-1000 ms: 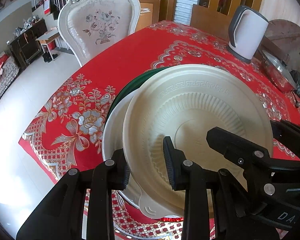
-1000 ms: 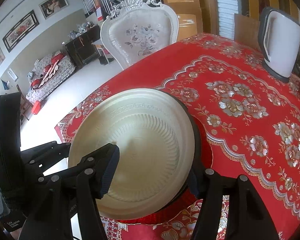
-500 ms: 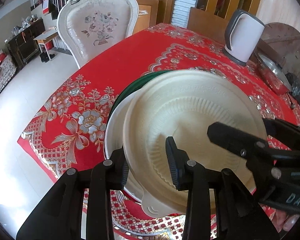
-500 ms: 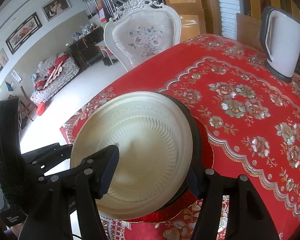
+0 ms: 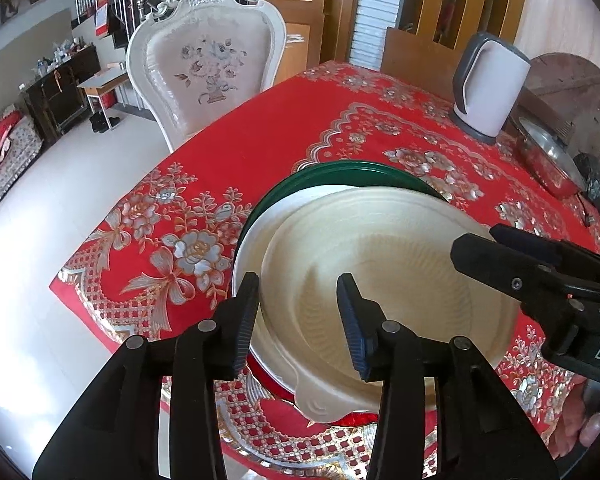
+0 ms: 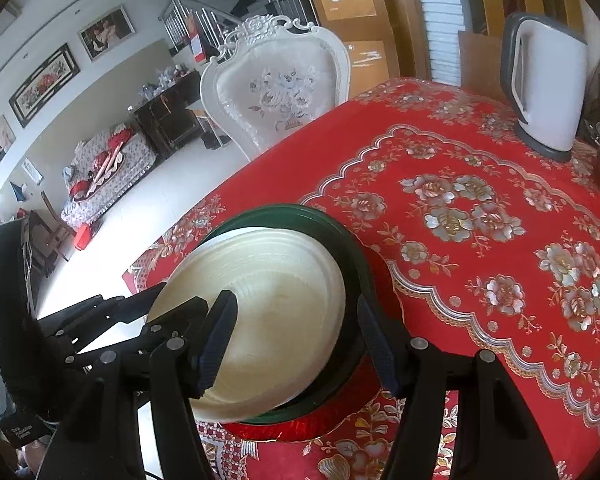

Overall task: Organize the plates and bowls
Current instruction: 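Lower the cream bowl into the green bowl and open both tools, then move both tools toward the white bowl beside the steel pot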

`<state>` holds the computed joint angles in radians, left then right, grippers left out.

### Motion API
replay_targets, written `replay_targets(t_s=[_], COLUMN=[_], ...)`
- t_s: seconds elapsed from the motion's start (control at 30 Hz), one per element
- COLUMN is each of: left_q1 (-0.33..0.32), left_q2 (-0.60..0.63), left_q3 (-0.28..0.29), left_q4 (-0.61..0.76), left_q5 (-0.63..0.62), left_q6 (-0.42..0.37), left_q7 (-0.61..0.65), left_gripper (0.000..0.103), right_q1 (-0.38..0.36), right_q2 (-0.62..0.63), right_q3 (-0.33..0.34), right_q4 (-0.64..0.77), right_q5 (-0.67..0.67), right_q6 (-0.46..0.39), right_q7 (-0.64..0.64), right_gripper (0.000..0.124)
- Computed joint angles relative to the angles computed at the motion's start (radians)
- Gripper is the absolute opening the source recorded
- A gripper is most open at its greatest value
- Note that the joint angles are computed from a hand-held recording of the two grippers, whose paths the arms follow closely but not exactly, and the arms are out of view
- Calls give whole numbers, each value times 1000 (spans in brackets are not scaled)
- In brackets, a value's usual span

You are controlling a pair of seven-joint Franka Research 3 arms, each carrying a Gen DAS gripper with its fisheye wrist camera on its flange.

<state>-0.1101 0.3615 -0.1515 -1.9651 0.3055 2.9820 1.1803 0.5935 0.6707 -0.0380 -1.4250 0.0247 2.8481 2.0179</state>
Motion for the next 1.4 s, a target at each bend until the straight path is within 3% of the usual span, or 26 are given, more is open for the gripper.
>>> replay_targets(t_s=[0.17,0.27,0.6,0.73,0.9,1.07,1.23,1.4], left_q1=[-16,24,20,-72,-92,-125,-132,-171], left_q2=[-29,-39,-54,-41,-13,29,94,169], left_q3=[24,-20,-31,55,40,18,-52,-103], left_q4=[-29,-43,-55,-33,2,60,147,251], left_q5=[29,-8,-23,59,97,124,87,51], left_q6=[31,38,64,56,56,40,1,-50], left_q7=[-29,7,25,-63,-87,-82,-7,75], left_gripper=[40,40,40,40,40,40,40,40], right_q1=[-5,-4,-2,-4,0,23,147,224], right_q2=[-13,-23,-60,-77,-117,-188,-267,-349], right_q3=[4,-2,-13,-13,-34,-91,-272,-402], right_q4=[-28,-46,-109,-138,-210,-329,-451,-570], right_q5=[10,14,19,20,12,-17,-180,-371], right_q6=[21,31,65,70,89,130,120,98], right_q7=[-4,3,18,17,41,109,297,503], right_gripper=[63,63,63,63,63,63,63,63])
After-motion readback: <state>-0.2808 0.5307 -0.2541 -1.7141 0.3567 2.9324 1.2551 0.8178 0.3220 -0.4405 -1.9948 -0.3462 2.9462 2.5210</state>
